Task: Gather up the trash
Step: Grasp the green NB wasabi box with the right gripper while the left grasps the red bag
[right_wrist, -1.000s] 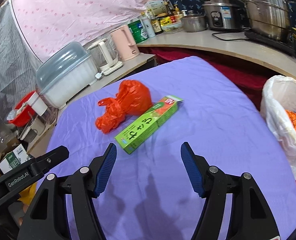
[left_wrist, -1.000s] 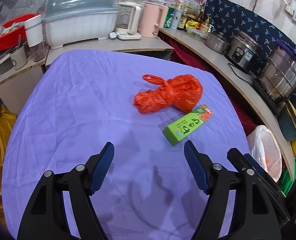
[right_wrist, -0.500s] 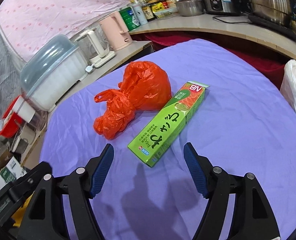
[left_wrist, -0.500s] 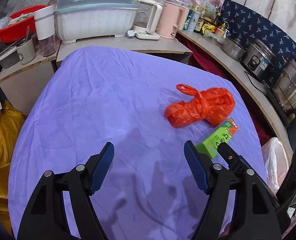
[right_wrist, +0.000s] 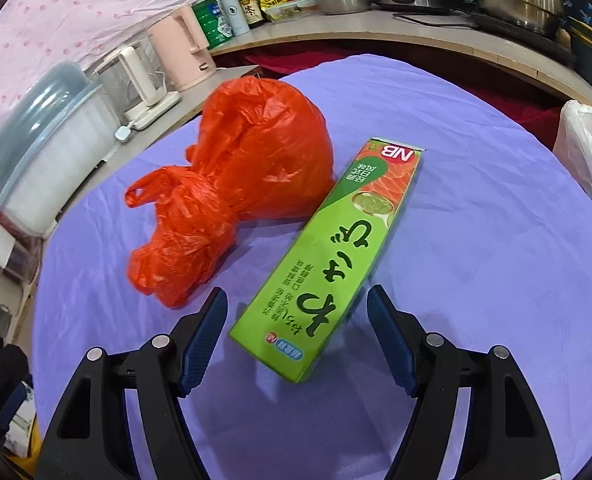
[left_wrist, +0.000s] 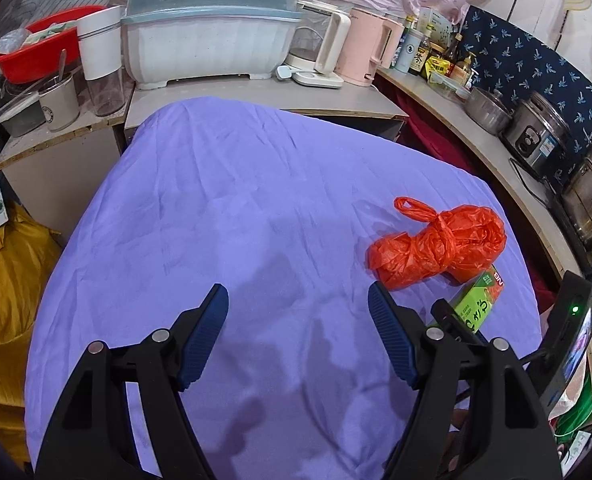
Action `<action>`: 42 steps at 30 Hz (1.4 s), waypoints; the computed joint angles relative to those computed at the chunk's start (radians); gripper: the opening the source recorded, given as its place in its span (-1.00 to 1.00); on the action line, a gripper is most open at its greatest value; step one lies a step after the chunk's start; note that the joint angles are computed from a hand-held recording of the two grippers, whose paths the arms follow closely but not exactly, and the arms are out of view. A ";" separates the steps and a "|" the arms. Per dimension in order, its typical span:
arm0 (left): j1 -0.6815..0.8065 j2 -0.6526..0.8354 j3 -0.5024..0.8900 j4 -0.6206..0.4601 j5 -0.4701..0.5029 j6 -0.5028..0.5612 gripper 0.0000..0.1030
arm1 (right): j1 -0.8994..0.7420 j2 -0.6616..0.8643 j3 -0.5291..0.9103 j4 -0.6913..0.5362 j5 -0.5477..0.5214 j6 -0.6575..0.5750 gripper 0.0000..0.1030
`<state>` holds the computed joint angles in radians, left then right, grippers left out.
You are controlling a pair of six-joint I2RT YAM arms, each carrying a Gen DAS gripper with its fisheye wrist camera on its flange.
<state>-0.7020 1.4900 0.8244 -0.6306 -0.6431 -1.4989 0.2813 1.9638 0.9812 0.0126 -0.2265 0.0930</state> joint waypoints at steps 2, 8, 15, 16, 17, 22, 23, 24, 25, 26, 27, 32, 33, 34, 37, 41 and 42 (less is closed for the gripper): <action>0.013 0.018 0.012 0.019 0.004 0.029 0.33 | -0.011 0.021 0.019 -0.011 0.000 -0.021 0.25; 0.056 0.114 0.082 0.113 0.032 0.161 0.34 | -0.111 0.030 0.052 -0.071 -0.085 -0.155 -0.02; 0.104 0.283 0.186 0.261 0.083 0.378 0.44 | -0.273 0.049 0.111 -0.179 -0.176 -0.282 -0.27; 0.113 0.308 0.203 0.276 0.091 0.410 0.44 | -0.287 0.053 0.118 -0.189 -0.182 -0.289 -0.27; 0.126 0.329 0.213 0.304 0.109 0.447 0.45 | -0.302 0.057 0.128 -0.200 -0.184 -0.304 -0.27; 0.168 0.421 0.272 0.371 0.147 0.578 0.52 | -0.349 0.079 0.170 -0.242 -0.206 -0.343 -0.27; 0.172 0.439 0.286 0.374 0.146 0.599 0.54 | -0.355 0.083 0.179 -0.252 -0.208 -0.352 -0.27; 0.176 0.458 0.301 0.377 0.143 0.618 0.54 | -0.359 0.089 0.189 -0.264 -0.213 -0.361 -0.27; 0.180 0.475 0.314 0.377 0.144 0.630 0.54 | -0.361 0.092 0.196 -0.270 -0.215 -0.366 -0.27; 0.184 0.492 0.329 0.376 0.146 0.639 0.54 | -0.363 0.096 0.202 -0.277 -0.217 -0.372 -0.27; 0.189 0.510 0.341 0.384 0.152 0.650 0.54 | -0.363 0.099 0.207 -0.282 -0.218 -0.377 -0.27; 0.191 0.574 0.396 0.384 0.183 0.647 0.42 | -0.346 0.122 0.240 -0.306 -0.235 -0.397 -0.24; 0.191 0.581 0.402 0.385 0.190 0.646 0.36 | -0.341 0.121 0.237 -0.296 -0.235 -0.393 -0.23; 0.186 0.585 0.406 0.386 0.191 0.643 0.29 | -0.338 0.121 0.236 -0.292 -0.234 -0.394 -0.19; 0.170 0.589 0.421 0.374 0.190 0.630 0.01 | -0.322 0.127 0.233 -0.273 -0.227 -0.396 -0.18; 0.149 0.581 0.427 0.345 0.202 0.591 -0.51 | -0.308 0.131 0.230 -0.250 -0.209 -0.388 -0.17; 0.142 0.578 0.424 0.338 0.200 0.574 -0.53 | -0.307 0.131 0.230 -0.251 -0.207 -0.389 -0.20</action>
